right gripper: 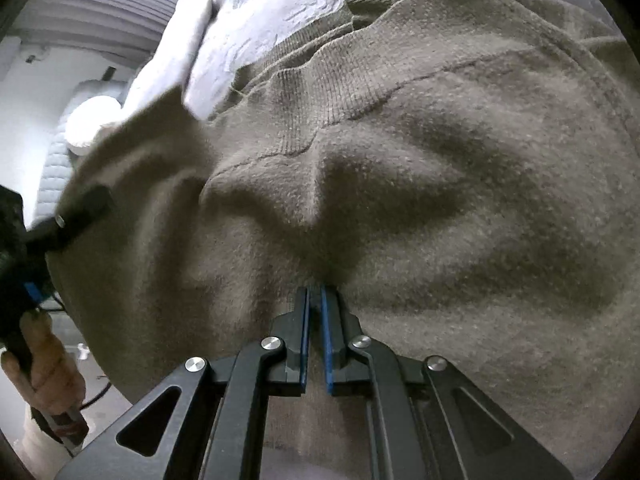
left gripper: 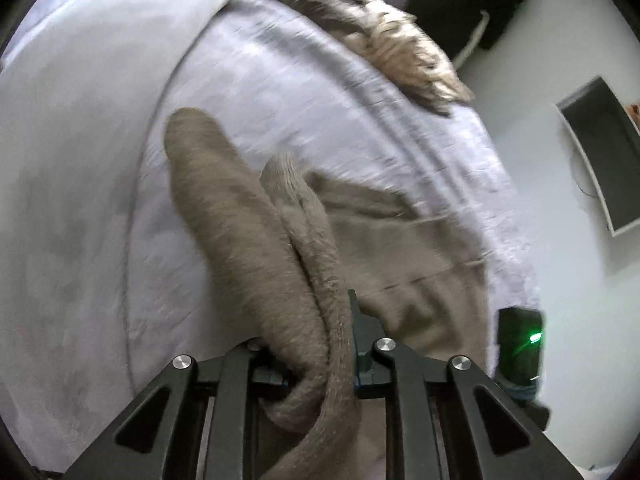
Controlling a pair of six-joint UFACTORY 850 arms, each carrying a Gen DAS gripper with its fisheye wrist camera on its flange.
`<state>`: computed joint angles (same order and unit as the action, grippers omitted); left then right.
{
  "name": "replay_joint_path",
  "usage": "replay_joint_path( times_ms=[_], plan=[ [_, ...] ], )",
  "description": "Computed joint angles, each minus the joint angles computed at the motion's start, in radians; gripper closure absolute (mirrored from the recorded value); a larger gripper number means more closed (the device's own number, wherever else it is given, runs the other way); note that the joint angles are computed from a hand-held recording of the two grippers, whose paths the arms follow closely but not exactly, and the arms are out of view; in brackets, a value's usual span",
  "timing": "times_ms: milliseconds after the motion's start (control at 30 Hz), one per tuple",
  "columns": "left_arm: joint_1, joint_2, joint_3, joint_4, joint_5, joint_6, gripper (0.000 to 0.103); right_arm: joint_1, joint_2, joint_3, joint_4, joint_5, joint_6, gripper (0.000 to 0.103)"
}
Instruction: Fold small clothes
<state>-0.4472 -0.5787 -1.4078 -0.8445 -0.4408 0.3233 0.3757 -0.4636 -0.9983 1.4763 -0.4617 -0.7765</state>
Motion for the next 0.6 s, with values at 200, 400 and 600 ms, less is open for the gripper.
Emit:
replay_joint_path(
  times_ms=[200, 400, 600],
  plan=[
    [-0.078, -0.079, -0.201, 0.051, -0.040, 0.018, 0.082, -0.114, 0.124, 0.175, 0.217, -0.076, -0.223, 0.097],
    [-0.163, -0.251, -0.411, 0.062, -0.145, 0.024, 0.093, -0.246, 0.125, 0.271, 0.341, -0.256, -0.305, 0.094],
    [-0.192, -0.293, -0.428, 0.129, -0.178, -0.084, 0.093, -0.298, 0.066, 0.322, 0.500, -0.441, -0.389, 0.093]
  ],
)
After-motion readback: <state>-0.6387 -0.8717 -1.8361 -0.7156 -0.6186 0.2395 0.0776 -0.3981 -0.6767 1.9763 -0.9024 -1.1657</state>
